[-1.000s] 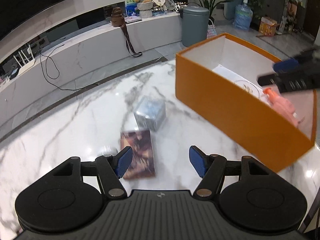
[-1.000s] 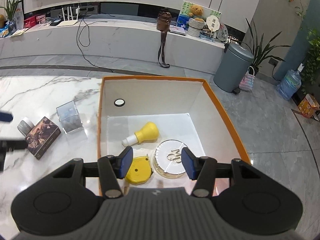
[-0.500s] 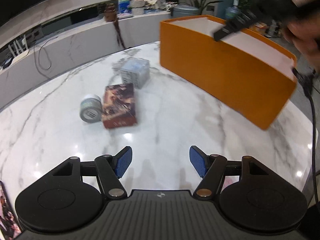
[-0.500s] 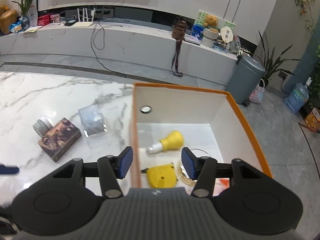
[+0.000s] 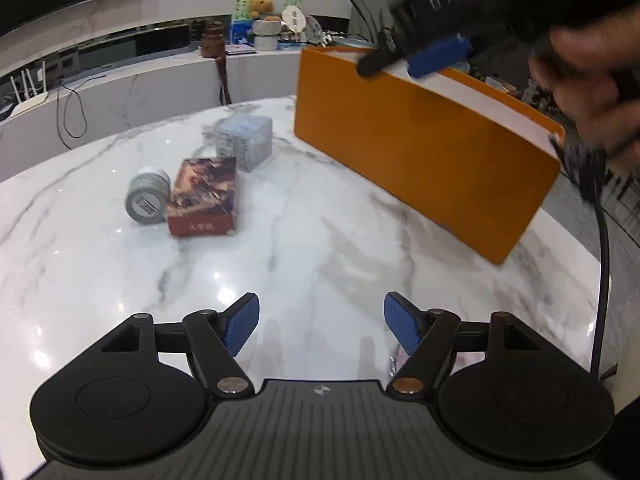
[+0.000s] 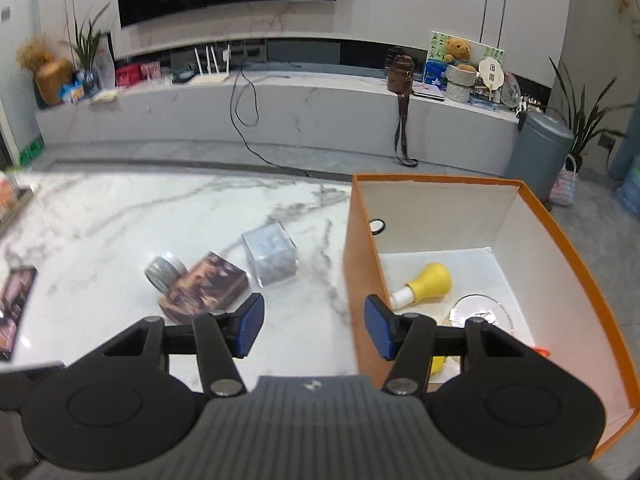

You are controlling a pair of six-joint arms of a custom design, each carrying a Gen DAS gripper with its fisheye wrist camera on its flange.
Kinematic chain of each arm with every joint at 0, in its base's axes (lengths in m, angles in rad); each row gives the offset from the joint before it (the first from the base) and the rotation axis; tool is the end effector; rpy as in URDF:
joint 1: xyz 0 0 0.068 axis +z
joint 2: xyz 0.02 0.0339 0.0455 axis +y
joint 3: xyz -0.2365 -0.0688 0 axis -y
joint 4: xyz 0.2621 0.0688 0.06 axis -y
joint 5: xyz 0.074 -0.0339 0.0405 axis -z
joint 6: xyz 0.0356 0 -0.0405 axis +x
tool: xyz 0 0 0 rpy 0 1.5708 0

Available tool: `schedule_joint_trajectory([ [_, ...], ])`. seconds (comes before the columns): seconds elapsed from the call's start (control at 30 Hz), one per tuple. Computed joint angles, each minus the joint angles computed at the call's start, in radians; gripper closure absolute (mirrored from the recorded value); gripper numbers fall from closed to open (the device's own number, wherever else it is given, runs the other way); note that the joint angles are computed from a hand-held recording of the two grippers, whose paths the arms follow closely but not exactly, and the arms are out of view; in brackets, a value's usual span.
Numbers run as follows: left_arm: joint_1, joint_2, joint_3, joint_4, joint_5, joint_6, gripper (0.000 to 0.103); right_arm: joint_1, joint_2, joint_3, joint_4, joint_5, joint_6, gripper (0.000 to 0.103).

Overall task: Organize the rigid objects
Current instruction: 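Move both tools out of the box back over the remaining table objects, then grasp the pink floral compact with the left tool and lift it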

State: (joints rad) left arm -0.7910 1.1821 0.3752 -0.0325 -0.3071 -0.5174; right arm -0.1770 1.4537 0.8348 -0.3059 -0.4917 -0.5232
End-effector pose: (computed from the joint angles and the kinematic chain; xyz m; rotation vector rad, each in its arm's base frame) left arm 0.1673 -0.1539 0.1043 0.1841 2.3678 -0.2613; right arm 0.3023 -0.0370 0.1610 -0.6022 2.2922 0.2855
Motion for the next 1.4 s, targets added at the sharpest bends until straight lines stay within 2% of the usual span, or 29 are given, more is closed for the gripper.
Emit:
schedule_joint_trajectory([
  [0.13,-0.049,0.047,-0.018,0.079,0.000,-0.005,0.019,-0.009,-0.004,0.012,-0.012,-0.045,0.048,0.047],
  [0.27,-0.117,0.101,-0.013,0.139,-0.033,0.024,0.018,0.013,-0.001,0.000,-0.008,-0.032,0.043,0.047],
  [0.63,-0.177,0.214,-0.007,0.271,0.033,0.072,0.012,-0.003,0.007,0.009,-0.054,-0.044,-0.024,0.047],
  [0.83,-0.250,0.293,0.027,0.272,-0.056,0.133,0.010,-0.007,0.006,0.008,-0.063,-0.043,-0.039,0.047],
  [0.97,-0.222,0.270,0.026,0.247,-0.013,0.141,0.019,0.004,0.007,0.003,-0.059,-0.039,-0.039,0.046],
  [1.17,-0.179,0.209,-0.005,0.205,0.012,0.152,0.019,0.050,0.015,-0.016,-0.046,-0.015,-0.046,0.046],
  [1.4,-0.068,0.056,-0.099,0.137,0.017,0.151,0.019,0.113,0.039,-0.037,-0.004,0.018,-0.027,0.046],
])
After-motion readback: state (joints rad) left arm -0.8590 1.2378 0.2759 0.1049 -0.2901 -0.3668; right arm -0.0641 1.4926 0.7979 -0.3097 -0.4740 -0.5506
